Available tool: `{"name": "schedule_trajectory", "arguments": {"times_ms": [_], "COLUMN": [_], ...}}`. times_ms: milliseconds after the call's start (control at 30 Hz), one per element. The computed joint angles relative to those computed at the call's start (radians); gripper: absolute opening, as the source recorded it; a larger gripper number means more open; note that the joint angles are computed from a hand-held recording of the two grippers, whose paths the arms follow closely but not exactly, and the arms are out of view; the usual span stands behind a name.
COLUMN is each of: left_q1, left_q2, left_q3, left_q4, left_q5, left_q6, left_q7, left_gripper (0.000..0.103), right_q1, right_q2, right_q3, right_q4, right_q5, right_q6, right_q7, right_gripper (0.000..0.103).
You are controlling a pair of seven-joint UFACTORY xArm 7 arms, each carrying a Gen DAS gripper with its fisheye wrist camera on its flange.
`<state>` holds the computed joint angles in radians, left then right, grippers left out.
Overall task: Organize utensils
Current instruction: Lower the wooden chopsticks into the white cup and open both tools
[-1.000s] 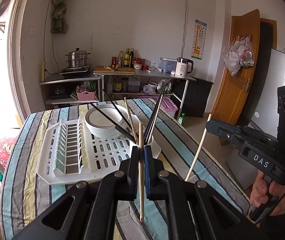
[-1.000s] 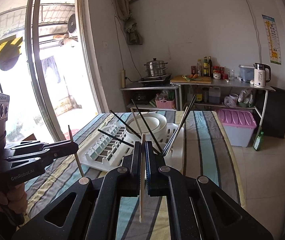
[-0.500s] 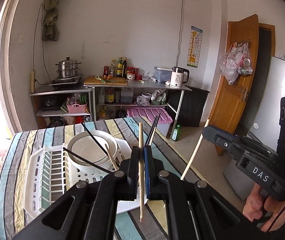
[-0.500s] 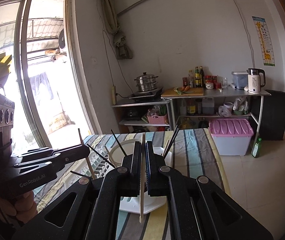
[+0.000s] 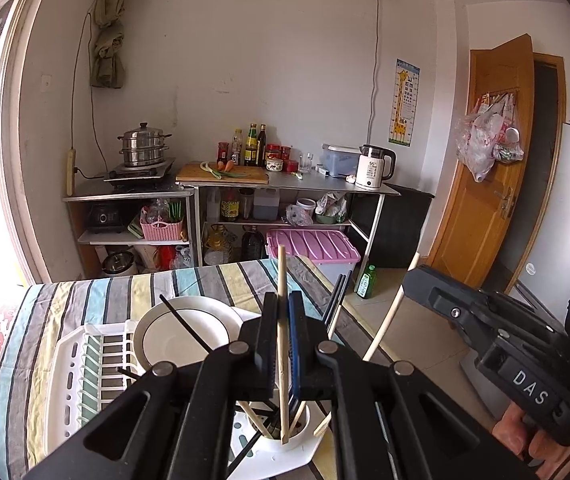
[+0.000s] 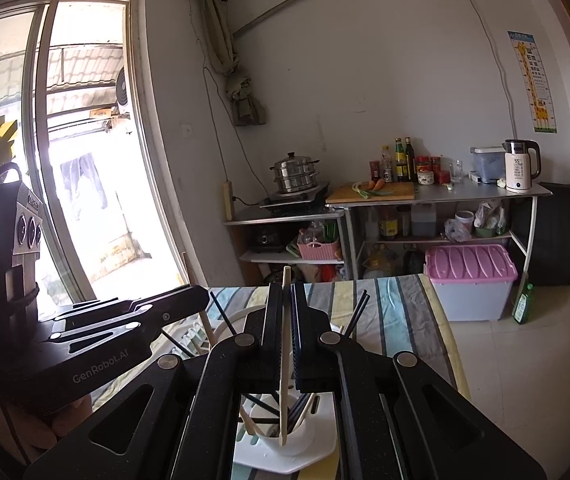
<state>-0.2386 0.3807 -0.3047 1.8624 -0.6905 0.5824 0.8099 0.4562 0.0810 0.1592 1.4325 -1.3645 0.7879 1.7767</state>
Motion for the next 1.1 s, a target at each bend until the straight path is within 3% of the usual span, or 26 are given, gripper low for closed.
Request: {"name": "schedule_trajectory", "arguments": {"times_ms": [400, 1100], "left_q1": [-0.017, -0.024], "left_q2": [0.067, 0.055], "left_q3": [-0.002, 0.012], "left_q4": [0.037, -0.053], "left_q5": [0.064, 0.156], "left_q6": [-0.012, -0.030], "left_q7": [-0.050, -0.096], "left_gripper": [0.005, 0.006], "right_q1": [-0.022, -0.014], "right_q2": [0.043, 0.072], "right_q3": [-0.037, -0.063], "right_q4": [0.005, -0.039], "right_q5": [-0.013, 0.075], "right_q6": [-0.073, -0.109], "right_q7": [0.043, 0.043], "right_gripper": [0.003, 0.004]}}
